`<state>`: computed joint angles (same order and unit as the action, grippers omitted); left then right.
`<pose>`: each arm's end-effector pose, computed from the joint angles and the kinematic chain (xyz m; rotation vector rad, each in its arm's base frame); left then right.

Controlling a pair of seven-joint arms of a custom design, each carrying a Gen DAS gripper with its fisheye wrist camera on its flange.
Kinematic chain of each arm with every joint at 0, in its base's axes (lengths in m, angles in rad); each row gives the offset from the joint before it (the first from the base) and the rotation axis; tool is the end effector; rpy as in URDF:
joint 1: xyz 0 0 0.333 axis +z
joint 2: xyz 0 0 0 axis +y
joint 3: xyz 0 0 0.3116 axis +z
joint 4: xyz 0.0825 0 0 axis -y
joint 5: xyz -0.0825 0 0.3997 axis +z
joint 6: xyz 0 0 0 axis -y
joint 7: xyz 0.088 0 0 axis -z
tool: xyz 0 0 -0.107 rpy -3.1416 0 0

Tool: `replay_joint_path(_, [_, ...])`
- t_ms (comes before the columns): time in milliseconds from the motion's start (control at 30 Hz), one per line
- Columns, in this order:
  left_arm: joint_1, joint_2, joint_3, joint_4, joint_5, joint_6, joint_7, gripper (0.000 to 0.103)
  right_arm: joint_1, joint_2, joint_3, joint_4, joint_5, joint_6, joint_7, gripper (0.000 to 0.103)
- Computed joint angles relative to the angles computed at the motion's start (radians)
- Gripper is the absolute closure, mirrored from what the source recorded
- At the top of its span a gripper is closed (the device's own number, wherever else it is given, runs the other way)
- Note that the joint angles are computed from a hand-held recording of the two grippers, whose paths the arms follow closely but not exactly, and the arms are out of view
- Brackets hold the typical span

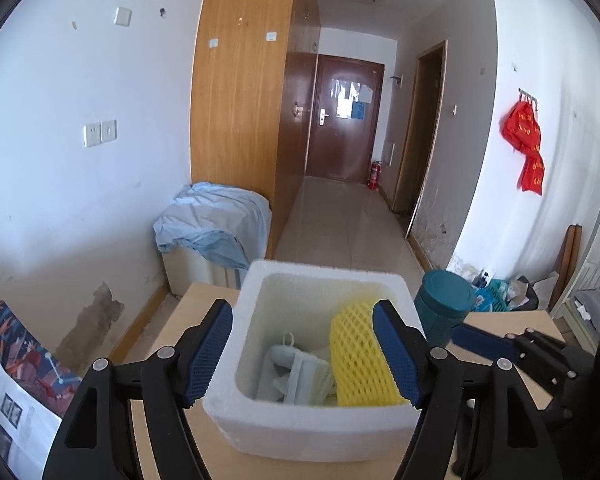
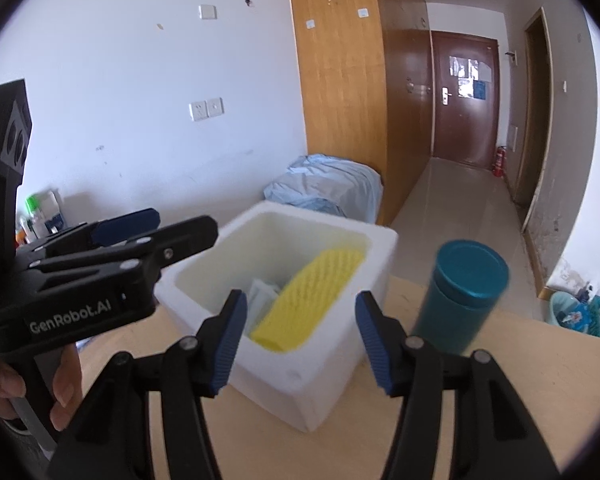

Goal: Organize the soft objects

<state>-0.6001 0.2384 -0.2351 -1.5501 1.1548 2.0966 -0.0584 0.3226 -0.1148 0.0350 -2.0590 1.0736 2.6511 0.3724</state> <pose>0.5036 -0.4648 0.5649 -1.8051 1.2635 -0.8476 0.5512 0.1812 0.5456 -1.9785 0.8493 -0.3510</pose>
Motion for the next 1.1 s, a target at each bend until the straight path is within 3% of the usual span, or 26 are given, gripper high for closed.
replay_joint_path(167, [-0.005, -0.001, -0.008, -0.022, -0.018, 0.031, -0.023, 0.029, -0.008, -0.043, -0.014, -0.054, -0.002, 0.009, 0.013, 0.042])
replay_joint_path(267, [-0.019, -0.005, -0.016, -0.034, -0.011, 0.029, -0.034, 0.029, -0.007, -0.088, -0.025, -0.108, 0.014, 0.035, 0.000, 0.024])
replay_joint_path(400, [-0.043, -0.007, -0.028, -0.045, 0.002, 0.012, -0.039, 0.021, 0.003, -0.144, -0.042, -0.176, 0.024, 0.067, -0.020, 0.020])
replay_joint_path(700, [-0.098, -0.008, -0.054, -0.086, 0.041, 0.003, -0.116, 0.014, -0.011, -0.245, -0.097, -0.331, -0.027, 0.045, 0.049, 0.019])
replay_joint_path(1100, [-0.215, 0.100, -0.051, 0.002, 0.055, -0.065, -0.094, 0.013, -0.033, -0.396, -0.177, -0.500, 0.010, 0.029, 0.020, 0.019])
